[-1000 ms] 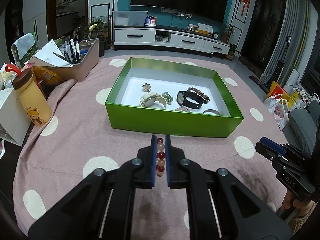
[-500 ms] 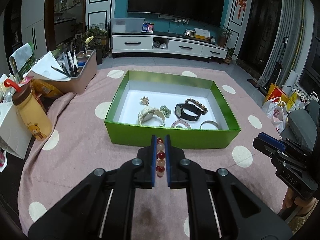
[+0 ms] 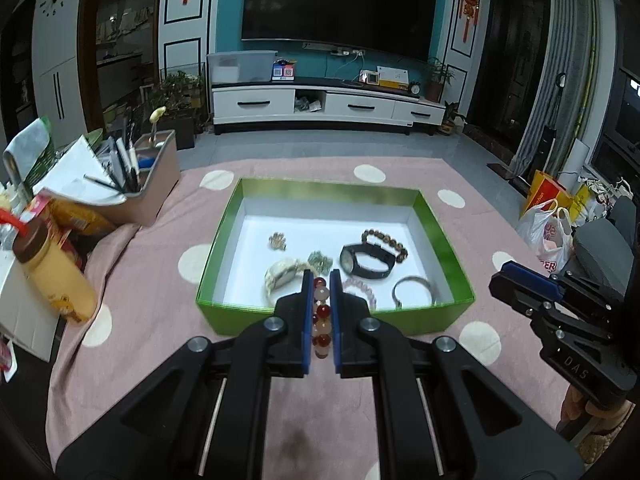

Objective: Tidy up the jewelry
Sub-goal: 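Carry the red bead bracelet and dark ring over the green box, then open both tools to drop the bracelet and ring into the box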

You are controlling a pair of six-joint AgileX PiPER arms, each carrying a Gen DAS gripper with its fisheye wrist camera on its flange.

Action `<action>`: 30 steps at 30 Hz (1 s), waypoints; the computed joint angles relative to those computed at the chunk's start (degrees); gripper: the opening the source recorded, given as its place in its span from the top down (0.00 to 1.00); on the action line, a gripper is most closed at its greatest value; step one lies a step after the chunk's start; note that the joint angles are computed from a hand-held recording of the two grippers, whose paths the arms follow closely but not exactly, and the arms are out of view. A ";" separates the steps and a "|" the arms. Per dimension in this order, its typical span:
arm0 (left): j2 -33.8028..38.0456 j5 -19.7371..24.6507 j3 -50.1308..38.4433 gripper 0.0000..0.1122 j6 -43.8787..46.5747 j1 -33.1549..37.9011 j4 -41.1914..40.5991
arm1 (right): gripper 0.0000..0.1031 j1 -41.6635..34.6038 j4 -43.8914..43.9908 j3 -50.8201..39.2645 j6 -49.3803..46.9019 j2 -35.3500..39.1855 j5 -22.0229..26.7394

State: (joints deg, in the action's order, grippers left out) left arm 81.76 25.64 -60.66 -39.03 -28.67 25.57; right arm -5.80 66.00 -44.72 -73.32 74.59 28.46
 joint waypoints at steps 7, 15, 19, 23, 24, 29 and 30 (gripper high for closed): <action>7.59 0.06 -9.45 0.94 10.03 3.42 -8.55 | 0.80 2.04 -2.06 -7.42 3.37 6.18 -0.99; 22.38 5.98 -27.26 0.94 22.24 8.35 -20.38 | 0.80 4.57 -16.60 -24.95 21.55 20.70 2.18; 30.94 11.75 -38.11 0.94 25.04 10.35 -24.45 | 0.80 5.66 -24.63 -34.15 31.55 27.76 5.23; 39.72 18.44 -49.58 0.93 25.90 11.69 -26.09 | 0.80 6.75 -31.97 -42.94 40.73 34.65 8.88; 40.91 19.40 -51.20 0.93 25.53 11.75 -25.84 | 0.80 6.90 -33.26 -45.29 42.64 36.40 10.33; 46.10 24.52 -58.47 0.88 24.13 11.40 -23.67 | 0.71 8.13 -40.40 -53.45 51.35 42.20 14.86; 46.12 24.76 -58.65 0.80 24.42 11.37 -23.66 | 0.69 8.54 -42.11 -53.97 52.77 42.42 15.04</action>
